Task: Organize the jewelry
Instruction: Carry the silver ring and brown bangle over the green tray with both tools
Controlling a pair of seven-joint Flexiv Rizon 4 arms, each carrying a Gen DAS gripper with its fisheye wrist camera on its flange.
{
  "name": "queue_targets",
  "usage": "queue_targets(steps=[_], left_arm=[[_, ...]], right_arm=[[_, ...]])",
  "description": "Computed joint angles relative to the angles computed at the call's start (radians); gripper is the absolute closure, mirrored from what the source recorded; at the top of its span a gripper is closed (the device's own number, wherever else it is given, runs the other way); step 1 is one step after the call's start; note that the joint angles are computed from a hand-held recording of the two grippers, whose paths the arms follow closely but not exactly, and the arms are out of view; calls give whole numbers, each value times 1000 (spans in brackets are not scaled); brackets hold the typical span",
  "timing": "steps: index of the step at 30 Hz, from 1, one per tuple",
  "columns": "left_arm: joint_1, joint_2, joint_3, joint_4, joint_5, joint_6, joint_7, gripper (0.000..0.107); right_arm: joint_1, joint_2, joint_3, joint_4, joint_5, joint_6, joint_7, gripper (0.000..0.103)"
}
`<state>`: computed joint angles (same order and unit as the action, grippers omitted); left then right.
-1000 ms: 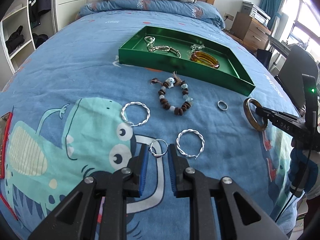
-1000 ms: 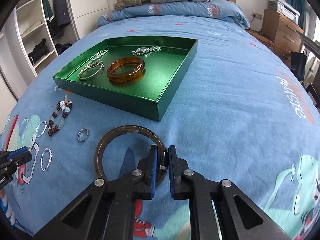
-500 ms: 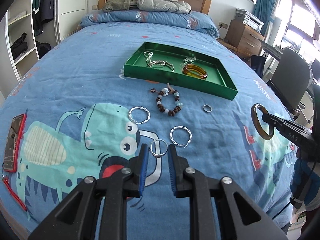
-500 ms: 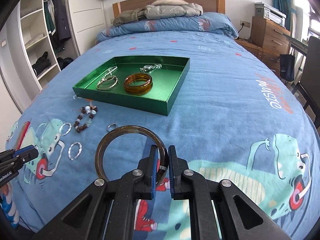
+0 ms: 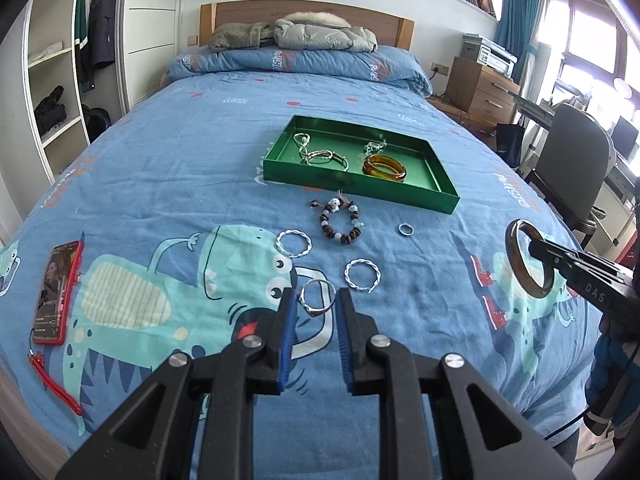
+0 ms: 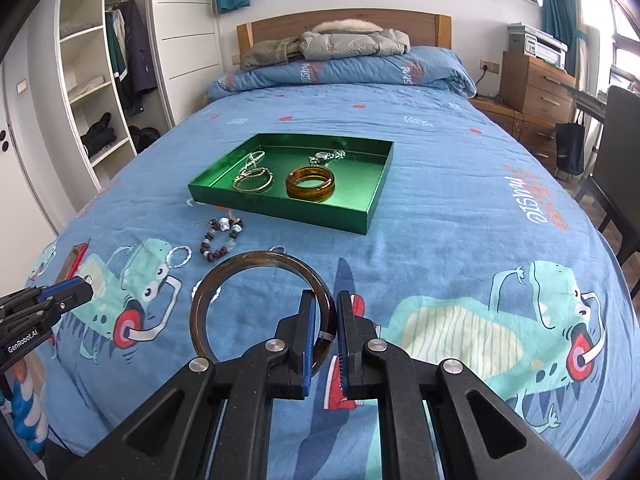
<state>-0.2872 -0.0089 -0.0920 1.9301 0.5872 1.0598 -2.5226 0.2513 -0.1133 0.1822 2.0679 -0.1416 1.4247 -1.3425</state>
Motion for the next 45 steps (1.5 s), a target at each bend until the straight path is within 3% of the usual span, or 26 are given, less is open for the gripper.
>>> queue_targets(steps=[9,16,22,27,39,45], left_arm=[[22,17,-5,-20,19,5,25,89],[29,-84,17,-156,28,5,93,89],[33,-248,69,-330,-49,24,218,89],[52,-434,83,-544,-159,-7,369,89],[48,-917,138,-1195,-433,-285,616,89],[49,-1040,159,-1383,-502,-419,657,89]], right_arm=[[14,30,-12,5,-68,30,56,93],[10,-42,-18,-106,-69,31,32,93],[9,-180,-32,-285,-76,-6,-3,93],[6,-337,-32,-499,-75,-70,-36,93],[40,-717,-43,-1055,-45,-365,-89,93],[71,-836,-72,-1242,-34,-539,-130,93]])
